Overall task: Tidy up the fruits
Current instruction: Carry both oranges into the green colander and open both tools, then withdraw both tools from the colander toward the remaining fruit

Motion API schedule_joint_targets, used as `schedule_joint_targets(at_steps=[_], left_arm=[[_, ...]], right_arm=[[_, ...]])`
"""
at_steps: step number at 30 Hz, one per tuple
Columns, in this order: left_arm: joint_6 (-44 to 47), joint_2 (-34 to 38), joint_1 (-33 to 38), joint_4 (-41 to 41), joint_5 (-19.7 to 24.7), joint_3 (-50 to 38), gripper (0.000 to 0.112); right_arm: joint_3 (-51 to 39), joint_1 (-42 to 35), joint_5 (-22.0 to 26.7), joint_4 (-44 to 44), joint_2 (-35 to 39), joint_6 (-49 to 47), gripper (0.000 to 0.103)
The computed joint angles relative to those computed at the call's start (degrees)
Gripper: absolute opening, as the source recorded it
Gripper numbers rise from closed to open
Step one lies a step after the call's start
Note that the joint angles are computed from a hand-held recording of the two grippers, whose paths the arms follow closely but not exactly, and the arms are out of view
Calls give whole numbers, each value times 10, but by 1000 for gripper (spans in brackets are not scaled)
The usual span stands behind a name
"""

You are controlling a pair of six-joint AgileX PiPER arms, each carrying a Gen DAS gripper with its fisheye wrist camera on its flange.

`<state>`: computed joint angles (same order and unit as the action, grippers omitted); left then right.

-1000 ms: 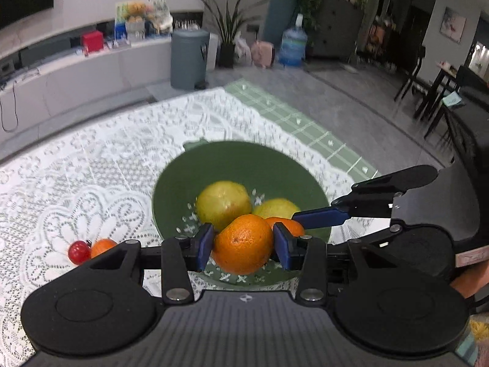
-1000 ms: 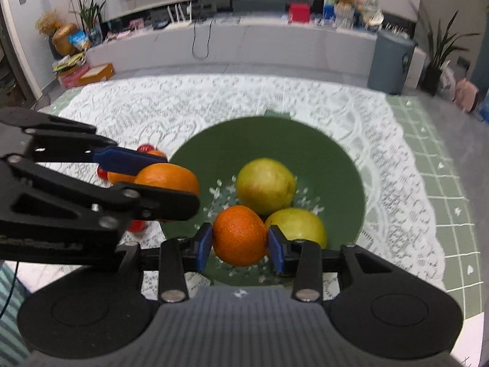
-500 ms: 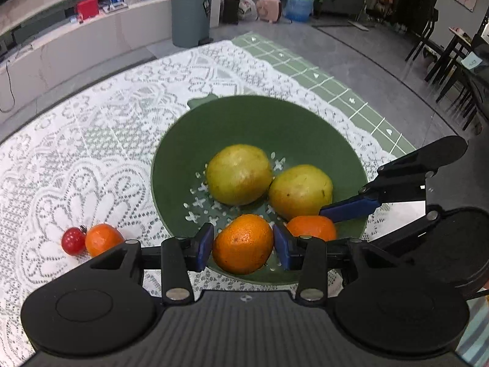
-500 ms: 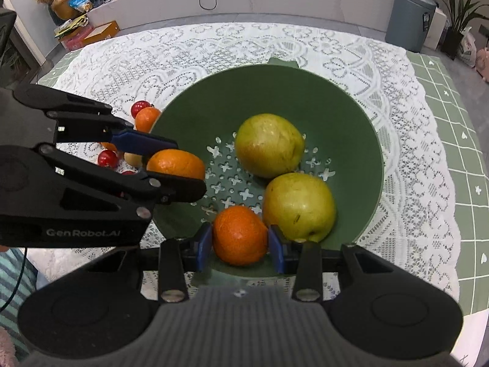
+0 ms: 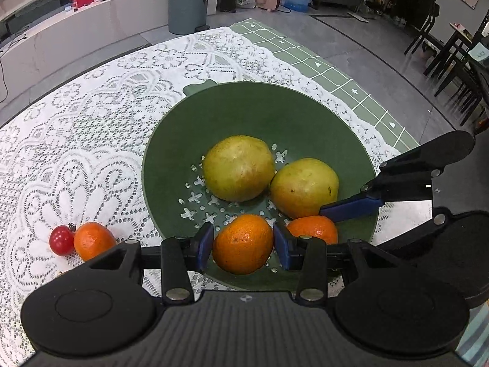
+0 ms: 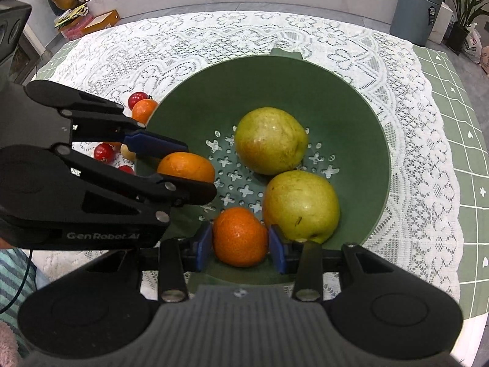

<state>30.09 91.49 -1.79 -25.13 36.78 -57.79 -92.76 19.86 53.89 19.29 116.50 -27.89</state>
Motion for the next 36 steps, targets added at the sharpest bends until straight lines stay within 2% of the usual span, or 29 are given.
schedule_joint_targets(at_steps=[11,13,17,19,26,31,36], left_arm=[[-30,1,-18,39,-19,4,49],[-37,-1,-19,43,-21,6,52],[-39,-14,-14,36,-29,12,59],[-40,-22,-9,30,-32,16,68],[-58,-54,-3,29,-40,31,68],[-59,-86,7,19,-52,52,69],[-67,-126,19,19,-61,79,70]], right_arm=[[8,2,-7,-10,-5,10,41],[14,1,-13,-12,-10,12,42],[27,-3,-24,-10,-23,17,57],[35,-3,-28,-5,-30,16,58],[61,2,-47,-1,-59,14,63],[106,8,-89,16,-98,0,63],[174,16,-154,46,-145,-11,69]])
